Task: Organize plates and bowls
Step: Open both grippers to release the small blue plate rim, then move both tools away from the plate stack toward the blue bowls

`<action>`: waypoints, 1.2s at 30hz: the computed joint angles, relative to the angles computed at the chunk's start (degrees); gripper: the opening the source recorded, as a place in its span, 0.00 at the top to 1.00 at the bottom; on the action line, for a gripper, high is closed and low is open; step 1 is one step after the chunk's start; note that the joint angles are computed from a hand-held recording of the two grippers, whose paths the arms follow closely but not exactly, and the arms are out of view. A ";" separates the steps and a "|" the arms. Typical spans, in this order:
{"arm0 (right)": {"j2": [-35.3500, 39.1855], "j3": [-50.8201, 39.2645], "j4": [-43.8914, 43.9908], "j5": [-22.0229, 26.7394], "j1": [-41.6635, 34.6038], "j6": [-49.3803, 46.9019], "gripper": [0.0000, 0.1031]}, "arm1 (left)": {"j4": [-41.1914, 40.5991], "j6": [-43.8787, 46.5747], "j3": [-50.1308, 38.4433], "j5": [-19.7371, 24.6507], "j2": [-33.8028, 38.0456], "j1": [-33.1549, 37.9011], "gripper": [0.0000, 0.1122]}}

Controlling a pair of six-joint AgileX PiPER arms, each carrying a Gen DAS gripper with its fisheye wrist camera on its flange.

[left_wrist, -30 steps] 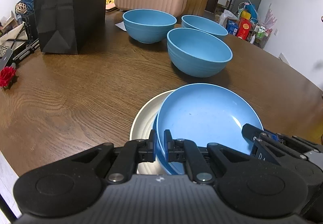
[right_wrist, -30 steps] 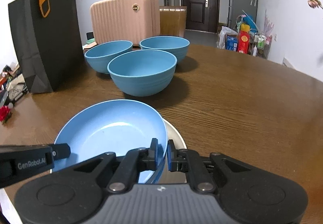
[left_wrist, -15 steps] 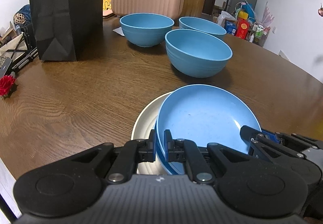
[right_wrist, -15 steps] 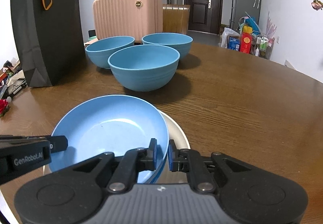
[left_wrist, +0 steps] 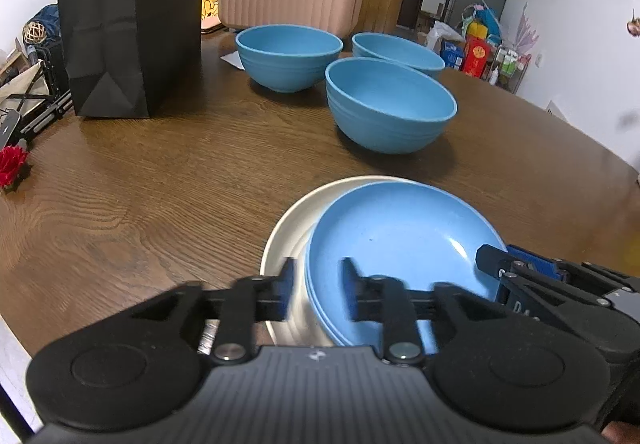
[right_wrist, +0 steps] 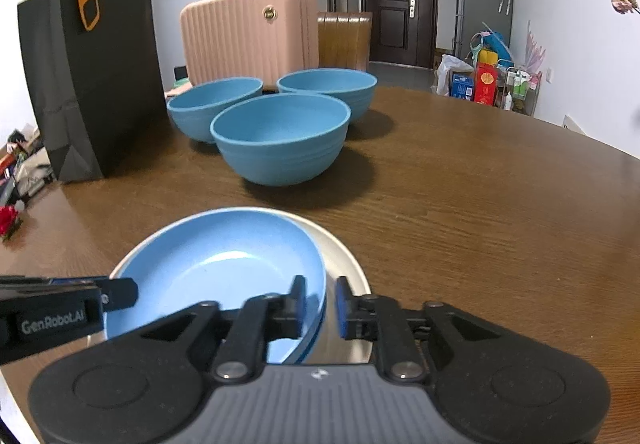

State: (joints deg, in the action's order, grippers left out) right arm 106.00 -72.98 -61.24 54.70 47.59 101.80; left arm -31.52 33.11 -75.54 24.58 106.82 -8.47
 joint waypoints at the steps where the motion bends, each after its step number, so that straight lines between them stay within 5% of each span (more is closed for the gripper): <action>1: -0.55 0.46 -0.47 -0.07 0.08 0.54 0.77 | -0.75 0.59 0.36 -0.41 -0.39 0.23 0.64; 5: -2.46 1.62 -1.74 0.52 0.64 1.73 0.58 | -4.71 3.84 0.23 0.89 -1.36 1.94 0.52; 9: -4.25 2.49 -2.79 1.97 1.73 2.31 0.39 | -8.76 7.11 0.95 0.69 -2.84 3.88 0.29; 14: -6.09 3.05 -3.49 4.01 3.05 2.13 0.02 | -17.52 15.81 2.35 1.32 -4.78 6.71 0.08; 36: -11.46 11.64 -9.15 4.67 5.42 9.58 0.00 | -65.72 70.90 14.55 1.65 -7.49 13.09 0.08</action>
State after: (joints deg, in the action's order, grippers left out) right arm 94.54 -61.34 -70.39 59.36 53.02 111.38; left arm -97.24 104.01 -61.00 26.23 99.34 4.63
